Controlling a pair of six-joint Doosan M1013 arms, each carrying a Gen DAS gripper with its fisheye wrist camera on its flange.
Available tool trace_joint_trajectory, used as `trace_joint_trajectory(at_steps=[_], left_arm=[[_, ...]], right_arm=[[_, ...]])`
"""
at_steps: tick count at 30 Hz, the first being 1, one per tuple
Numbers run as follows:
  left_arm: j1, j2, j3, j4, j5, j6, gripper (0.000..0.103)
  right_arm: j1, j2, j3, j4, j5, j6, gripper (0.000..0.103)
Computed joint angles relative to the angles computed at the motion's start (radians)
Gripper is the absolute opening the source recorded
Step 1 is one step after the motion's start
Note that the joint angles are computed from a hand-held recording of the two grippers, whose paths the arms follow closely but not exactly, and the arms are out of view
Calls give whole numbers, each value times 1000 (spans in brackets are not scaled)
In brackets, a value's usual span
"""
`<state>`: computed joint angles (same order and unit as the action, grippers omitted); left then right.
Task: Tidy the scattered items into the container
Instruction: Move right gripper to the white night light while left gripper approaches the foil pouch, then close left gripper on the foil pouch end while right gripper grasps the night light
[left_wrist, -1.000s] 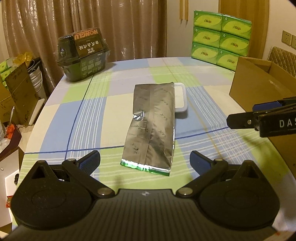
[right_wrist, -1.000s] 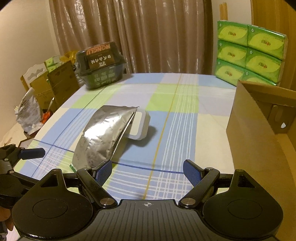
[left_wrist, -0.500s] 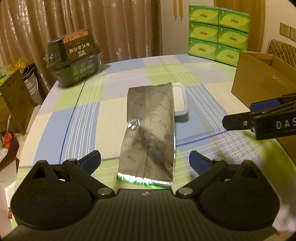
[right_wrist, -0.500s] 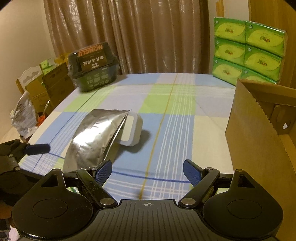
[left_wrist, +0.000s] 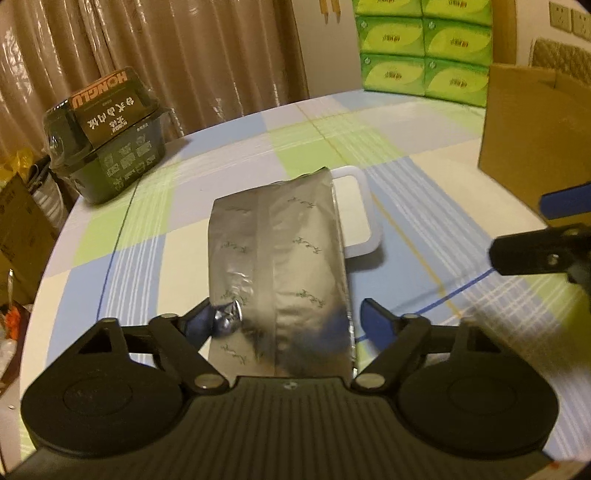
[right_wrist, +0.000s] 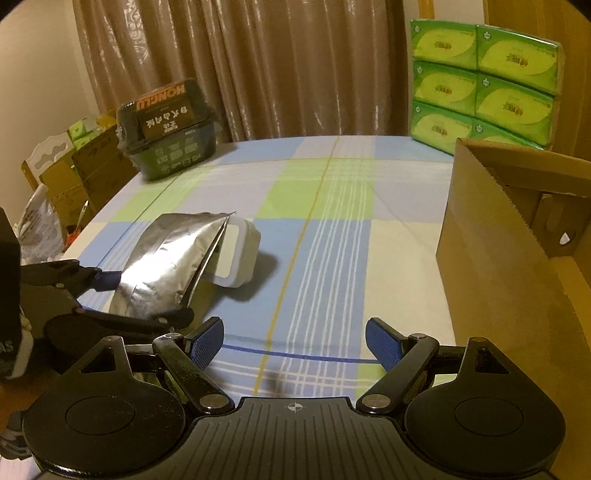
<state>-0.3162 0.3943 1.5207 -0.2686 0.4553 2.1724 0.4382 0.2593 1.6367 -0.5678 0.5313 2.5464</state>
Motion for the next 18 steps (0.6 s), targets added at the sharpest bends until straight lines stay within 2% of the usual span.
trace_joint_trajectory(at_steps=[1, 3, 7, 9, 10, 11, 16, 18], left_arm=[[2, 1, -2, -8, 6, 4, 72], [9, 0, -4, -35, 16, 16, 62], [29, -8, -3, -74, 40, 39, 58], [43, -13, -1, -83, 50, 45, 56], [49, -14, 0, -84, 47, 46, 51], [56, -16, 1, -96, 44, 56, 41], [87, -13, -10, -137, 50, 71, 39], [94, -11, -10, -176, 52, 98, 40]], right_arm=[[0, 1, 0, 5, -3, -8, 81], [1, 3, -3, 14, -9, -30, 81], [9, 20, -29, 33, -11, -138, 81], [13, 39, -58, 53, -2, -244, 81], [15, 51, -75, 62, 4, -308, 81], [18, 63, -92, 60, 11, -368, 82], [21, 118, -152, 81, 29, -613, 81], [15, 136, -165, 106, 22, -648, 82]])
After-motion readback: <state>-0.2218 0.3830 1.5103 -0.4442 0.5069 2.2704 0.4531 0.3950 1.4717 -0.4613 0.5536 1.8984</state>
